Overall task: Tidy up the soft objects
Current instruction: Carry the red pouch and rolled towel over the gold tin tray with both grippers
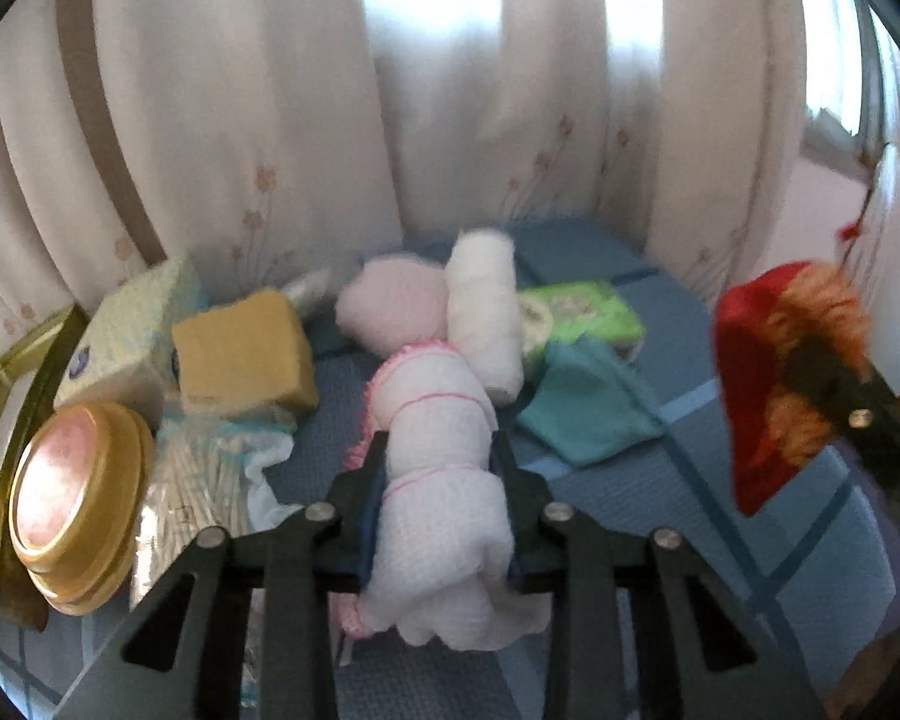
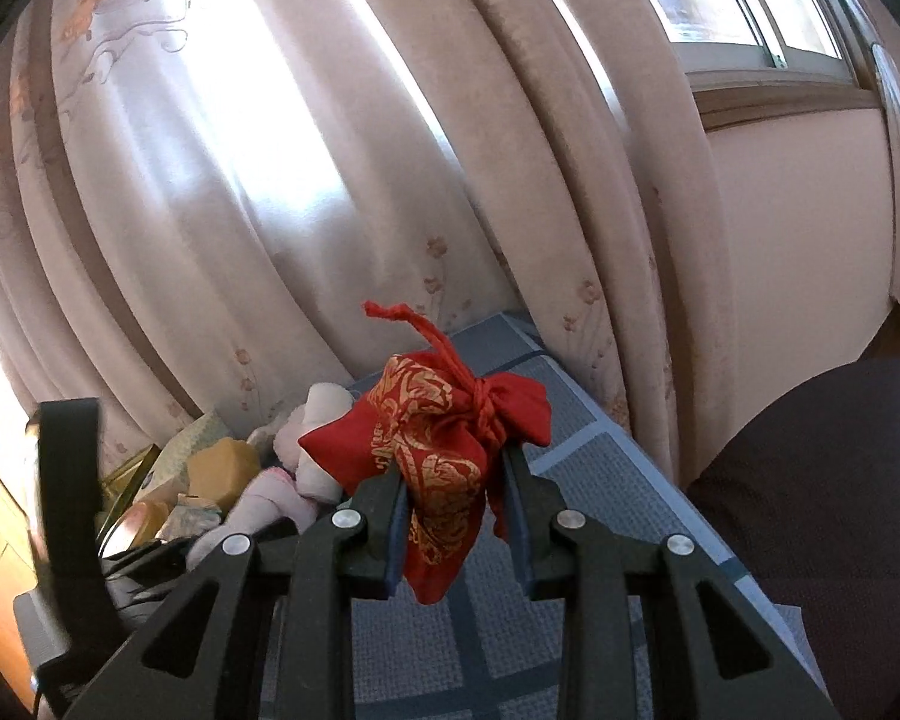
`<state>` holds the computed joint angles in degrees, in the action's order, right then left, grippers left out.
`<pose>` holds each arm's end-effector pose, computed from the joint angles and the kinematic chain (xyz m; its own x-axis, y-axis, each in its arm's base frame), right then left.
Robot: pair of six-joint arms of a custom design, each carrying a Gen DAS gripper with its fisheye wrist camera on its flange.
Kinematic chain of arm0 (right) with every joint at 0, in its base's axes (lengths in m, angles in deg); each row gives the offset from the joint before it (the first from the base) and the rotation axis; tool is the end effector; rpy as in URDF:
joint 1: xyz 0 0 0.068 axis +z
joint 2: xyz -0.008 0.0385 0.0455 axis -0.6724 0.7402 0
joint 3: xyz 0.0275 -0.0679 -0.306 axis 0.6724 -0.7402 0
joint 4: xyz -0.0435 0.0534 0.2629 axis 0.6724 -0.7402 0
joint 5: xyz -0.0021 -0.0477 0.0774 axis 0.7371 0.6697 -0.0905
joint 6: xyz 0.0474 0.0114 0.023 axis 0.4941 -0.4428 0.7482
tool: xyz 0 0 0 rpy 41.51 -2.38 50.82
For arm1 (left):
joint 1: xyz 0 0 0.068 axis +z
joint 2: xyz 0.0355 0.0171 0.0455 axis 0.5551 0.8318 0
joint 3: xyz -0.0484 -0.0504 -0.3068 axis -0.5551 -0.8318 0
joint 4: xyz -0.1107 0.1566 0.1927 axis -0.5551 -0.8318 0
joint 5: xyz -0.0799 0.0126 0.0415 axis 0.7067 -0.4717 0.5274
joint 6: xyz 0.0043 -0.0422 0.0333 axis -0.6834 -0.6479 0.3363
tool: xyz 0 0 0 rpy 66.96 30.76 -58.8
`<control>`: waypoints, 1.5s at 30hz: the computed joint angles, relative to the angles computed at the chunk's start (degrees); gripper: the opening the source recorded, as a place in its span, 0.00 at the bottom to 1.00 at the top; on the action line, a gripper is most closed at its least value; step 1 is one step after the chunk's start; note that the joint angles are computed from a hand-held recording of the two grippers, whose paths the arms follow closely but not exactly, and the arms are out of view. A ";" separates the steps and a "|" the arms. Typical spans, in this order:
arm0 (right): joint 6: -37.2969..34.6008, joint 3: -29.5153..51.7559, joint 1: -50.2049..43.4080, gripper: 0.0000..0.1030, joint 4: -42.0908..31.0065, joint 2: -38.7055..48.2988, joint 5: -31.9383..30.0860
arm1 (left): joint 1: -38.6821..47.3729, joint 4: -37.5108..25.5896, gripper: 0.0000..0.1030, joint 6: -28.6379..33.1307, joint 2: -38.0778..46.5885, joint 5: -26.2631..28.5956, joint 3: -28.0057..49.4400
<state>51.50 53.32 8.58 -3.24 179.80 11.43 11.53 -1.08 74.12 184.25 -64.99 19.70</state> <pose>0.2247 0.2311 0.1928 -0.3041 0.4805 -0.8226 0.3454 0.8603 0.3749 0.3311 -0.1361 0.2047 -0.5864 0.3738 -0.7186 0.4740 0.8777 0.0698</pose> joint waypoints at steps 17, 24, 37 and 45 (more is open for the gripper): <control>8.56 6.56 2.28 0.29 -14.73 2.60 5.34 | 11.93 8.98 0.29 1.68 -12.89 11.06 -9.43; 13.71 9.02 3.26 0.29 -15.99 4.80 5.20 | 19.04 8.86 0.29 4.02 -14.60 14.29 -10.11; -6.33 28.38 6.56 0.29 -6.98 17.09 2.56 | 32.90 7.55 0.29 4.85 -10.86 19.99 -5.73; -16.50 44.20 7.12 0.29 -4.27 27.68 -2.15 | 39.56 7.36 0.29 5.36 -7.55 21.40 -2.17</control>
